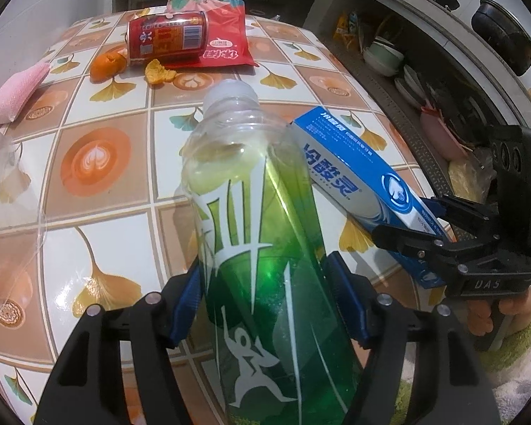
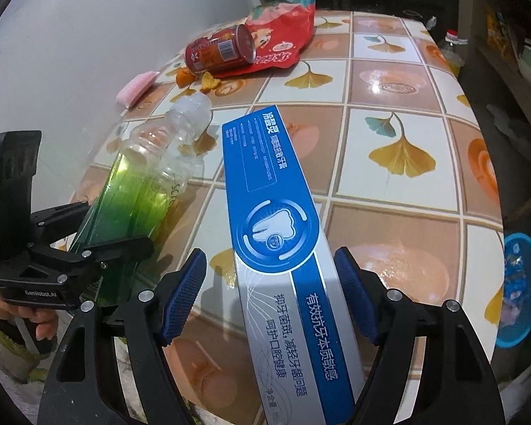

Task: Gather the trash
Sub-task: 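Lift the green bottle and blue toothpaste box off the table with both grippers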

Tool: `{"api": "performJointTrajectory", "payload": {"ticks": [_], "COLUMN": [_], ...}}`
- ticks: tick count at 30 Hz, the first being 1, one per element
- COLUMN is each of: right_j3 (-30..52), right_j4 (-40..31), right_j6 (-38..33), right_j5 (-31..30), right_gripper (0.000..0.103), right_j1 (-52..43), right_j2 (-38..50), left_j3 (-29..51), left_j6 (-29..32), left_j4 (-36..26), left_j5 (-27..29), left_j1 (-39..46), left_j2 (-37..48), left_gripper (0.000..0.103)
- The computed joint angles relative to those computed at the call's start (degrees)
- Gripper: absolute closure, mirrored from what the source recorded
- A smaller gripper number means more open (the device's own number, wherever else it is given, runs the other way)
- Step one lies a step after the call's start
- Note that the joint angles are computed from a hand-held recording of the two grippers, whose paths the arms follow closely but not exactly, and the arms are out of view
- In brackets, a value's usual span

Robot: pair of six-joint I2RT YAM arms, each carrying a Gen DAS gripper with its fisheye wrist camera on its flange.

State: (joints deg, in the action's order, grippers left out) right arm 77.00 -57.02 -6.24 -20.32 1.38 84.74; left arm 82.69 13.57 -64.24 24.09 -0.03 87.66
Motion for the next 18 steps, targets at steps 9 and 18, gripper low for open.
{"api": "performJointTrajectory", "payload": {"ticks": [9, 18], "right_j3": [-0.33, -0.83], "right_j4": [-0.36, 0.14], "right_j6": [-0.38, 0.58], "right_j5": [0.87, -0.28], "right_gripper": [0.055, 0.056], "right_j1": [-0.25, -1.52], "right_j2": [-0.51, -1.45], "left_j3": [-0.55, -0.27], "left_j6": [-0.48, -0.56], "left_j4": [0.3, 0.01], "left_j5": [0.27, 1.1], "left_j1": [-0.36, 0.16], "left_j2": [-0.9, -1.56], "left_gripper": [0.037, 0.038]}}
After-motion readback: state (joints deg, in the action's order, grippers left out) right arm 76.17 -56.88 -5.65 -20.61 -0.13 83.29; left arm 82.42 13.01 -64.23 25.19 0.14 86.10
